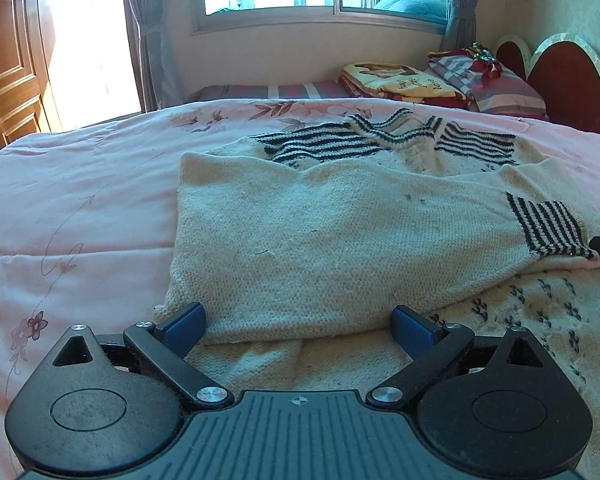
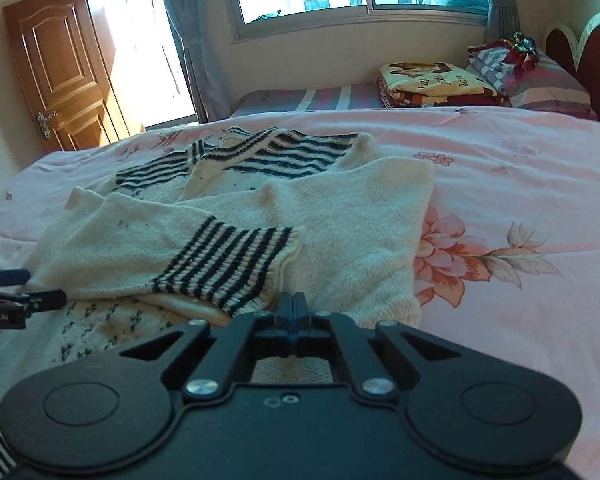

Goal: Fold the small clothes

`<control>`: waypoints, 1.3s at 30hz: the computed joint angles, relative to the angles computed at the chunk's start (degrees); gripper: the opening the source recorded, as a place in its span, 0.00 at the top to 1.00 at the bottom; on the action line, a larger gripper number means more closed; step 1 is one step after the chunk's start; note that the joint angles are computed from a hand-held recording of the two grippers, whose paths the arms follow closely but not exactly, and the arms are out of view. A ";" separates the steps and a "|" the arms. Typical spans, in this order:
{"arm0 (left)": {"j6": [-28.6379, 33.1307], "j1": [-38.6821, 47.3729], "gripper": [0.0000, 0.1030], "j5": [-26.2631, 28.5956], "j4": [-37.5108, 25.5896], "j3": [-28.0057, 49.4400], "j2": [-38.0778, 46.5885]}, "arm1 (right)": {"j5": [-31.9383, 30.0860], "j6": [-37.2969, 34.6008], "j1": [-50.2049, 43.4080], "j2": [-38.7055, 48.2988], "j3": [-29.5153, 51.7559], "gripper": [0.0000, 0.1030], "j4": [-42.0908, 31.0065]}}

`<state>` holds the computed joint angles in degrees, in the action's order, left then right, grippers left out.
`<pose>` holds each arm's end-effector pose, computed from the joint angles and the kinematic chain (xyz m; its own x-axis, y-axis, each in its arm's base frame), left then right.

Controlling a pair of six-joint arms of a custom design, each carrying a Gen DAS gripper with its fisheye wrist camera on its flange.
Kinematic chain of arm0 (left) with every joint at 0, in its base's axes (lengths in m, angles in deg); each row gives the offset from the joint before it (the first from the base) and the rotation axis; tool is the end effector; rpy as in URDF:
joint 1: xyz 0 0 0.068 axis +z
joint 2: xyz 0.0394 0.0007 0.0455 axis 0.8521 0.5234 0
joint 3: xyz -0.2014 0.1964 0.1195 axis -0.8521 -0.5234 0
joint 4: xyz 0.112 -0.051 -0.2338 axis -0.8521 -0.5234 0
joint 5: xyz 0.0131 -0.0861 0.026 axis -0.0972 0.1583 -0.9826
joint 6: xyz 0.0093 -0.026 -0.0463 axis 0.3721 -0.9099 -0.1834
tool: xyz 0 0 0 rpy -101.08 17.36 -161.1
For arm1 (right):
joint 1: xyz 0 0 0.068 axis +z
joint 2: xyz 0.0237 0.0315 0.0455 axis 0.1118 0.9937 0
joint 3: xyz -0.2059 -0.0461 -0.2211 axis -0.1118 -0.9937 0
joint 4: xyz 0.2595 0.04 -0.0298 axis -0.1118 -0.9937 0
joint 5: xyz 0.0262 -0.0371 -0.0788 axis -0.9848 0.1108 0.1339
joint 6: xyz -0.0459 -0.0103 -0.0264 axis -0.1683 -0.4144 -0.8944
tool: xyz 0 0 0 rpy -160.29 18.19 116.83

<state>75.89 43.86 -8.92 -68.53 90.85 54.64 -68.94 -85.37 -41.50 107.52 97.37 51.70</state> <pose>0.2518 -0.0657 0.2020 -0.6341 0.2601 -0.7282 0.3144 0.9471 0.0645 0.1314 -0.1091 0.2133 -0.6231 0.2547 -0.7395 0.0349 0.9536 0.2990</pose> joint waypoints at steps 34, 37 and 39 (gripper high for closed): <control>-3.95 5.62 0.05 10.21 -2.57 1.28 -0.77 | 10.27 4.69 10.84 -8.75 -5.04 0.83 5.47; -1.47 3.51 0.05 6.79 -2.23 -0.52 -2.39 | 5.43 0.24 5.49 -8.49 -1.48 0.79 -1.71; 0.24 5.26 0.05 8.14 -2.96 -3.84 -8.15 | -1.76 -7.72 -3.70 -9.16 0.44 0.75 -8.75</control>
<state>76.13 49.12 -0.78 -71.49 87.01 46.49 -70.70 -93.08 -45.20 98.36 97.81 42.95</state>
